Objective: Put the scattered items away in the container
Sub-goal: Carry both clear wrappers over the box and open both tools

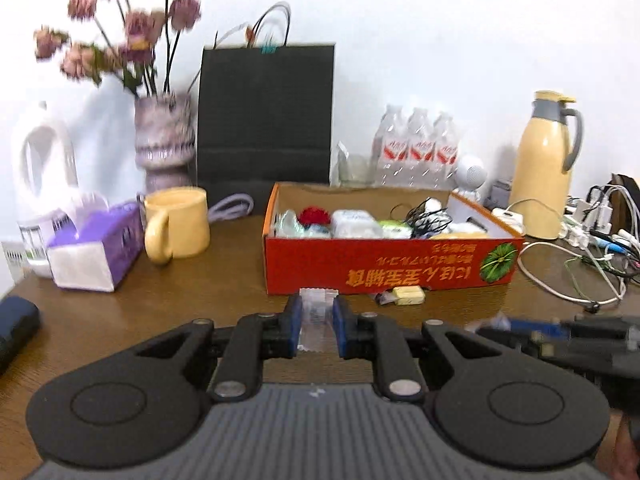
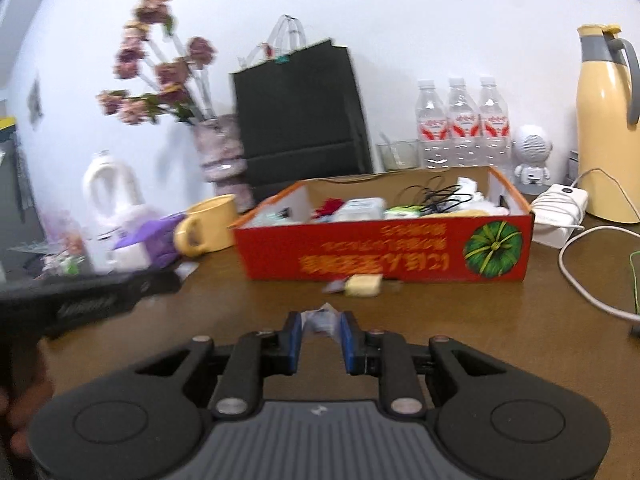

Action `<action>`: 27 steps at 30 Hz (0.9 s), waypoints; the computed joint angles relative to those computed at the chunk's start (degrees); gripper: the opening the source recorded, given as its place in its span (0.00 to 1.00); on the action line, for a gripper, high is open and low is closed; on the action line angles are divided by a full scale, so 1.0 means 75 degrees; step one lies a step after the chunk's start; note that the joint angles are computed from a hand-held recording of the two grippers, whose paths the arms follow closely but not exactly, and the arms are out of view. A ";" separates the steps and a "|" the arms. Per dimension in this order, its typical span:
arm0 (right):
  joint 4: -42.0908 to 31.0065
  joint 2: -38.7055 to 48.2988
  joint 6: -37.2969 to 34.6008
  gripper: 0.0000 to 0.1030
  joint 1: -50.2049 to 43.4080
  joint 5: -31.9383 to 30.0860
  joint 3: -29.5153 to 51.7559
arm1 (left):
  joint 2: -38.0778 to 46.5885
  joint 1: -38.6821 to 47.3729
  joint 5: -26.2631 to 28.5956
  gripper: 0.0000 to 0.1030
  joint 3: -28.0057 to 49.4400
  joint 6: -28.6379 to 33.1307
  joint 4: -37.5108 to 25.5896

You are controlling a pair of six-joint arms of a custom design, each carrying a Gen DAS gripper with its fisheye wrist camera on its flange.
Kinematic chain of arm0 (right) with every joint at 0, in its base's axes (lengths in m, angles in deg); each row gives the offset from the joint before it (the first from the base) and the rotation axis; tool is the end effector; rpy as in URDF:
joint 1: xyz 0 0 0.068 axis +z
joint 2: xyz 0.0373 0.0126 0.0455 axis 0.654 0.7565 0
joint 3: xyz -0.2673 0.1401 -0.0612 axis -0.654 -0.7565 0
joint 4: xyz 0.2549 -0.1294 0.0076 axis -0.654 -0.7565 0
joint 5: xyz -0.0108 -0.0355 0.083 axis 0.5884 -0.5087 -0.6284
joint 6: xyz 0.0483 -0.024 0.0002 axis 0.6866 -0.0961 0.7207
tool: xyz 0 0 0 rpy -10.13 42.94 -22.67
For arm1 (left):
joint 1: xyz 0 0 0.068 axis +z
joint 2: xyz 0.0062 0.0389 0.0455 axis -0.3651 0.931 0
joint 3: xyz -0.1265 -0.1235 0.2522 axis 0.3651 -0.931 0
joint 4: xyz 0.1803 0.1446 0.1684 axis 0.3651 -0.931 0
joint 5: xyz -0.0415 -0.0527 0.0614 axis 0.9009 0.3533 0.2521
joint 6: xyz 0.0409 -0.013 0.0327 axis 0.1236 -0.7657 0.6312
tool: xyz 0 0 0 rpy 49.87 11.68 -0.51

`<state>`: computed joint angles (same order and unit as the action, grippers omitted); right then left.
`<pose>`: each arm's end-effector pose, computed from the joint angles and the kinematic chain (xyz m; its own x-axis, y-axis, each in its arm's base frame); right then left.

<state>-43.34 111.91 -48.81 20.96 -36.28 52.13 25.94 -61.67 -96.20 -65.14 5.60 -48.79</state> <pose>0.2699 -0.0653 0.0999 -0.4328 -0.1596 -0.8873 -0.6792 0.7049 0.2045 0.1911 -0.1277 0.1310 -0.3808 -0.1046 -0.9187 -0.2222 0.9748 -0.0189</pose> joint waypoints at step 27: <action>-0.0104 -0.2170 0.0006 0.19 -0.1762 -0.1262 -0.0182 | -0.0956 -0.1727 -0.2000 0.17 0.0261 0.0776 0.0023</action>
